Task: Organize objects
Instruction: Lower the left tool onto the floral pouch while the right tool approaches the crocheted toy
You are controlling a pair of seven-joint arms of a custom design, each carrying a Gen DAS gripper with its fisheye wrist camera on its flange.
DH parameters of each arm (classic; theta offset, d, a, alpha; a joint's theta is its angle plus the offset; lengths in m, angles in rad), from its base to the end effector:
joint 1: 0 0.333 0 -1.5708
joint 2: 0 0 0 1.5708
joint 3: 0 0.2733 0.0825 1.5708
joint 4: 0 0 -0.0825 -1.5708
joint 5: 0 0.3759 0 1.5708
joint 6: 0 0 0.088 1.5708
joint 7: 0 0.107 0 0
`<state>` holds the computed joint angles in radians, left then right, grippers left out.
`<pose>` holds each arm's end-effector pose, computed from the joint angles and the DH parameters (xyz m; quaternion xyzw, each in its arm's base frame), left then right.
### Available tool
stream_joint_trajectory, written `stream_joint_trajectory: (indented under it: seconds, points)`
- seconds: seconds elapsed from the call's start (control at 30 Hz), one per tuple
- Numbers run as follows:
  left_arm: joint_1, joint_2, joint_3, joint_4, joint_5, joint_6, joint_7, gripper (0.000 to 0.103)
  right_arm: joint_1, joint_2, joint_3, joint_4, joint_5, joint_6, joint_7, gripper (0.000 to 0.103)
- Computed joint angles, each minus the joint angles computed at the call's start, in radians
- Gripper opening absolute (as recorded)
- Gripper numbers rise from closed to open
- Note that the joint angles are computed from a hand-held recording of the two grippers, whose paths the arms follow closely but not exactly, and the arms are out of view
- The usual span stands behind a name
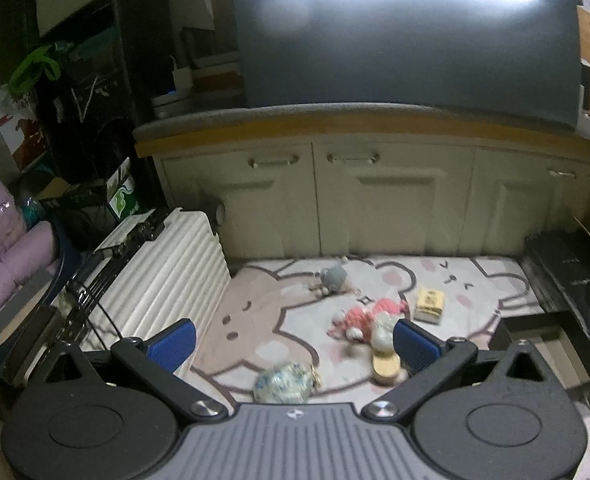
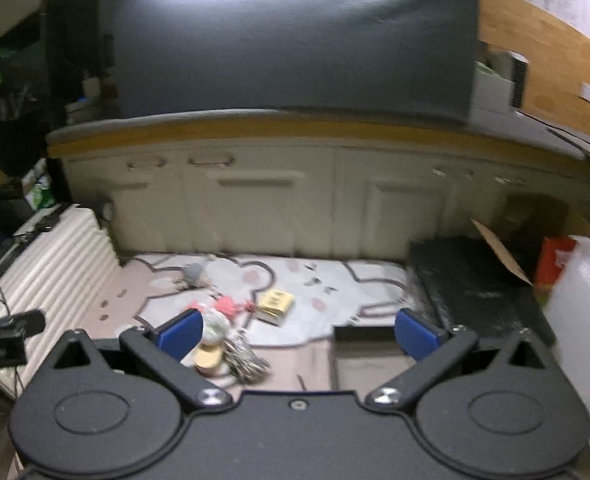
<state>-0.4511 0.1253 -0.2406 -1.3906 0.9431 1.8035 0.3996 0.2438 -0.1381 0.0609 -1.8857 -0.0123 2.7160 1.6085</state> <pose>0.5109 -0.3212 0.6537 -0.7401 0.4924 -0.1920 0.4160 0.5398 0.1726 0.6419 -0.7069 0.5326 -0.2753 0.3753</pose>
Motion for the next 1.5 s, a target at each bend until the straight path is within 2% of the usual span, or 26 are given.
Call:
stream_joint_trajectory:
  seconds: [0.13,0.27,0.3,0.37,0.43,0.57,0.73,0.83,0.93,1.07,1.2,1.33,1.5]
  points:
    - [0.032,-0.007,0.021,-0.049,0.018,0.063,-0.017,0.103,0.038,0.093,-0.014,0.075,0.180,0.010,-0.179,0.103]
    - [0.074,-0.018,0.036,-0.126,0.042,0.152,-0.030,0.103,0.038,0.179,0.004,0.129,0.274,0.053,-0.262,0.103]
    - [0.083,-0.015,0.039,-0.137,0.043,0.165,-0.031,0.103,0.032,0.208,0.012,0.149,0.332,0.057,-0.306,0.103]
    - [0.101,-0.010,0.045,-0.165,0.042,0.198,-0.033,0.103,0.012,0.258,0.034,0.193,0.454,0.026,-0.411,0.103]
    - [0.116,-0.005,0.051,-0.189,0.044,0.223,-0.037,0.103,-0.003,0.300,0.050,0.224,0.514,0.006,-0.474,0.103]
    - [0.145,0.012,0.065,-0.235,0.021,0.296,-0.024,0.103,-0.028,0.366,0.099,0.220,0.610,0.077,-0.659,0.103]
    - [0.174,0.038,0.084,-0.291,-0.006,0.379,-0.042,0.103,-0.059,0.425,0.156,0.193,0.692,0.114,-0.853,0.103]
    - [0.189,0.056,0.096,-0.320,-0.035,0.426,-0.054,0.103,-0.105,0.440,0.222,0.154,0.851,0.153,-1.045,0.103]
    - [0.200,0.080,0.104,-0.331,-0.075,0.449,-0.037,0.103,-0.120,0.456,0.242,0.138,0.958,0.135,-1.149,0.103]
    - [0.205,0.094,0.116,-0.365,-0.097,0.502,-0.040,0.103,-0.155,0.461,0.272,0.107,1.193,0.100,-1.349,0.103]
    - [0.205,0.118,0.127,-0.376,-0.091,0.546,-0.038,0.103,-0.110,0.472,0.225,0.090,1.202,0.079,-1.375,0.103]
    - [0.208,0.153,0.142,-0.364,-0.096,0.595,-0.016,0.103,-0.082,0.469,0.203,0.069,1.212,0.052,-1.405,0.103]
    - [0.225,0.205,0.157,-0.338,-0.141,0.678,0.082,0.103,-0.053,0.456,0.172,0.060,1.150,-0.008,-1.374,0.103]
